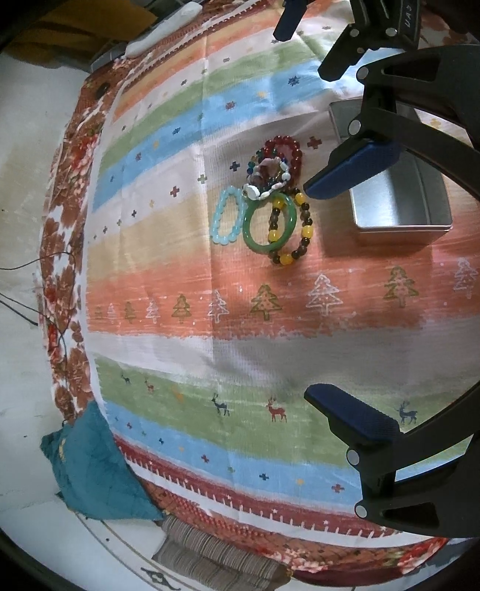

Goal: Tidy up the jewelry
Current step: 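Lower the left tool toward the green jade bangle while the right tool approaches the bead pile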

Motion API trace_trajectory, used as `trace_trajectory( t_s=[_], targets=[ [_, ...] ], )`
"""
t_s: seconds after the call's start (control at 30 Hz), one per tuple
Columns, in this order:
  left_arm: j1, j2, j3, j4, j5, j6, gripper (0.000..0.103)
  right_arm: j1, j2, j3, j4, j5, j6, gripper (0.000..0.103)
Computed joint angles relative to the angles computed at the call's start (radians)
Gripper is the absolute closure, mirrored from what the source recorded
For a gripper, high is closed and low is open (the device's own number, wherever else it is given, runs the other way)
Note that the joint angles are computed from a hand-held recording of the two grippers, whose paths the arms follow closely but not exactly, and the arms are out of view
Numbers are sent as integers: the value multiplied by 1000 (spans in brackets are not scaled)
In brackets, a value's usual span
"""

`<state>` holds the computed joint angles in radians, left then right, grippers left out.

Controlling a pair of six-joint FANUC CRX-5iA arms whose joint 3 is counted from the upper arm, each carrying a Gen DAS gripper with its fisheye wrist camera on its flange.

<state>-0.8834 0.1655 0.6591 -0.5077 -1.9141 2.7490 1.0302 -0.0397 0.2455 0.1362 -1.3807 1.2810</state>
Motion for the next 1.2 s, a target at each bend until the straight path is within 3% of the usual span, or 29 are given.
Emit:
trace_trajectory(
  t_s=[0.37,0.73,0.87,1.2],
  targets=[
    [105,-49,-125,117,153,-26,6,-32,73,60,-56,-6,41,4],
    [182,-50,-196,195,214,-83,15,-47,145,110,-71,-28,71,5],
    [198,-38,-202,213,220,-107,20,-48,170,128,-71,-38,71,17],
    [236,-25,-230,251,248,-149,28,-56,214,166,-89,-47,89,18]
  ],
)
